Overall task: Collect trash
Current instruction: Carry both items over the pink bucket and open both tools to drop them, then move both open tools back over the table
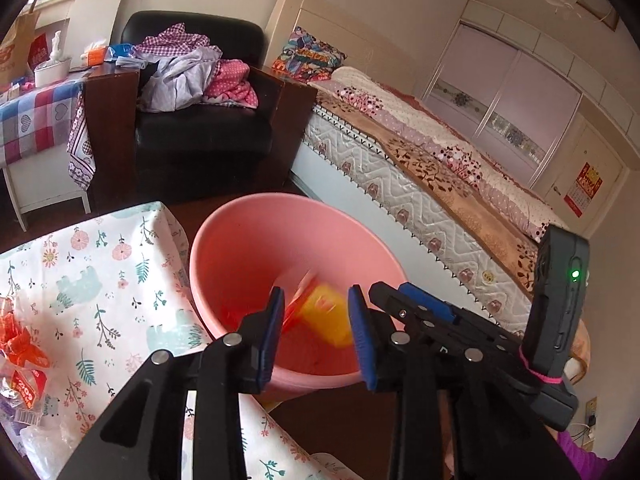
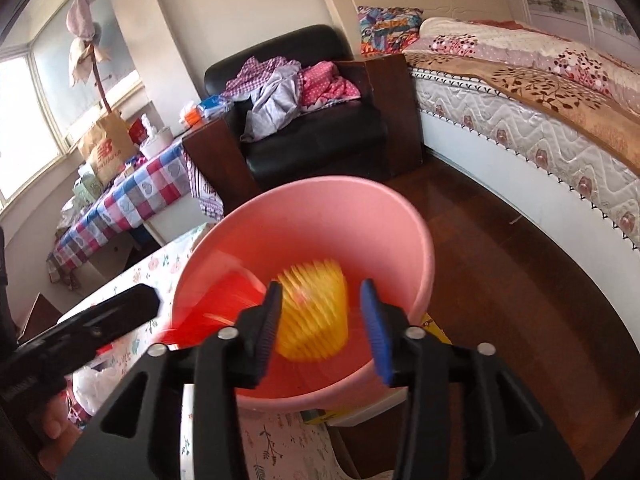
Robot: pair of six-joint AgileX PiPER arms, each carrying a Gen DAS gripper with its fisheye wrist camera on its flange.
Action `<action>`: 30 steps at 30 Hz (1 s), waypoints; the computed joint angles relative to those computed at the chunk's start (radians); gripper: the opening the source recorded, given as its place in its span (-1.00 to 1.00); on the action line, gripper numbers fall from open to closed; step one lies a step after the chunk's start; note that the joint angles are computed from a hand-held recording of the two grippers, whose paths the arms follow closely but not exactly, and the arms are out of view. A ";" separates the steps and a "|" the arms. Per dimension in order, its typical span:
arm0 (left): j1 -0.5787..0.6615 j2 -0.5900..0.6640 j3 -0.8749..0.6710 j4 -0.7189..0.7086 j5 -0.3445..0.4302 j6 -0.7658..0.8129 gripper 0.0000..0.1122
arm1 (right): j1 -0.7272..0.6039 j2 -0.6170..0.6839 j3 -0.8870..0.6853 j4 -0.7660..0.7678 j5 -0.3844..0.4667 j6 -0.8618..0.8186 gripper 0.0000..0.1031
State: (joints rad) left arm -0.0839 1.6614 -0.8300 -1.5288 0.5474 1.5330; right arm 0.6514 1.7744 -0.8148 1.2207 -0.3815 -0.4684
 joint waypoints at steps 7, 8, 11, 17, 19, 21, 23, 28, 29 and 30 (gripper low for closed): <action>0.114 -0.168 0.073 0.038 0.063 0.012 -0.36 | 0.063 -0.067 0.033 0.051 -0.028 -0.069 -0.15; 0.139 -0.199 0.087 0.046 0.072 0.014 -0.34 | 0.084 -0.075 0.035 0.067 -0.043 -0.087 -0.15; 0.234 -0.283 0.123 0.079 0.113 0.020 -0.32 | 0.155 -0.095 0.044 0.098 -0.102 -0.108 -0.15; 0.462 -0.411 0.152 0.184 0.239 0.003 -0.26 | 0.268 -0.121 0.014 0.190 -0.145 -0.206 -0.15; 0.556 -0.443 0.165 0.205 0.289 0.026 -0.26 | 0.301 -0.119 -0.007 0.231 -0.149 -0.258 -0.15; 0.649 -0.469 0.174 0.228 0.337 0.045 -0.25 | 0.332 -0.109 -0.029 0.265 -0.150 -0.304 -0.15; 0.740 -0.481 0.175 0.250 0.389 0.057 -0.25 | 0.363 -0.091 -0.058 0.311 -0.151 -0.360 -0.15; 0.975 -0.472 0.168 0.301 0.519 0.121 -0.25 | 0.424 -0.041 -0.131 0.403 -0.120 -0.468 -0.15; 1.018 -0.464 0.165 0.310 0.541 0.137 -0.25 | 0.435 -0.030 -0.144 0.420 -0.111 -0.492 -0.15; 1.057 -0.458 0.164 0.319 0.559 0.153 -0.25 | 0.438 -0.021 -0.153 0.429 -0.102 -0.509 -0.15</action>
